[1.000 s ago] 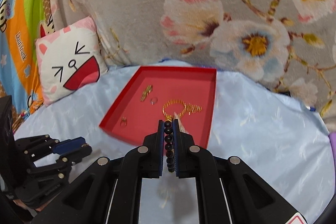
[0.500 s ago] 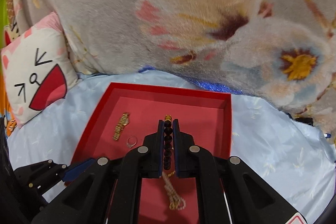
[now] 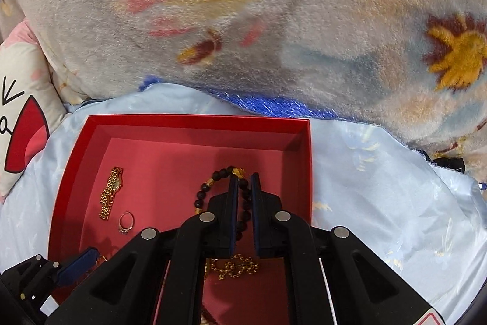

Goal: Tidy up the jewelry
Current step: 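Carry the earring with the left tool into the red box while the right tool carries the bead bracelet, then release both items into the red box and withdraw both tools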

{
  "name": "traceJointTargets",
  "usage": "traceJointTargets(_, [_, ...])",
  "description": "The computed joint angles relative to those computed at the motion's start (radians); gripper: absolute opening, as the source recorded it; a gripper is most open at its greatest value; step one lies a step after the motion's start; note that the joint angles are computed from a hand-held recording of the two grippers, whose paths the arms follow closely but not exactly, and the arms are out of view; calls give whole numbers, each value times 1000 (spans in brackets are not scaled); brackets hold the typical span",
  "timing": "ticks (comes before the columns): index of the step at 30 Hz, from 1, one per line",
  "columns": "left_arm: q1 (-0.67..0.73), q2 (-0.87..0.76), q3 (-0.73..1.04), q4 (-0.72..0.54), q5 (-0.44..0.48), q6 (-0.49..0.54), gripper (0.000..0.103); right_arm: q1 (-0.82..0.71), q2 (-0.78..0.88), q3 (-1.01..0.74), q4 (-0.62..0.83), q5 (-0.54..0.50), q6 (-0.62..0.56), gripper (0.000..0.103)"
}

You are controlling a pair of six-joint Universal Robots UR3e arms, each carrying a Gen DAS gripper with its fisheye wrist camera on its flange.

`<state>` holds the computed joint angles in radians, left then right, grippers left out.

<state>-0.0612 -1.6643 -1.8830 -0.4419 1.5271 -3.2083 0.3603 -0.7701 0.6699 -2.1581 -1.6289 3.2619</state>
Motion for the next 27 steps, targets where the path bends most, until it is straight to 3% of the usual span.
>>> traceJointTargets(3, [-10, -18, 9, 9, 14, -10, 21, -9, -26, 60, -55, 8, -6, 12])
traceJointTargets(4, [-13, -32, -6, 73, 19, -19, 24, -14, -45, 96, -82, 12, -7, 13])
traceJointTargets(6, [-15, -33, -8, 84, 32, -34, 43, -24, -97, 188, -143, 29, -8, 15])
traceJointTargets(8, [-9, -17, -17, 89, 31, -37, 49, -33, -148, 270, -193, 56, -12, 18])
traceJointTargets(14, [19, 104, -73, 46, 31, -21, 50, -44, -419, 667, -398, 94, -56, 26])
traceJointTargets(18, [6, 244, -159, 19, 82, 9, 53, -65, -669, 985, -496, 133, -89, 33])
traceJointTargets(20, [-4, 347, -235, 8, 91, 24, 59, -89, -806, 1140, -514, 164, -109, 36])
traceJointTargets(23, [-17, 511, -346, -50, 85, 46, 60, -119, -1013, 1343, -495, 189, -146, 37])
traceJointTargets(27, [-57, 722, -478, -157, 90, 43, 60, -206, -1354, 1585, -341, 268, -198, 37])
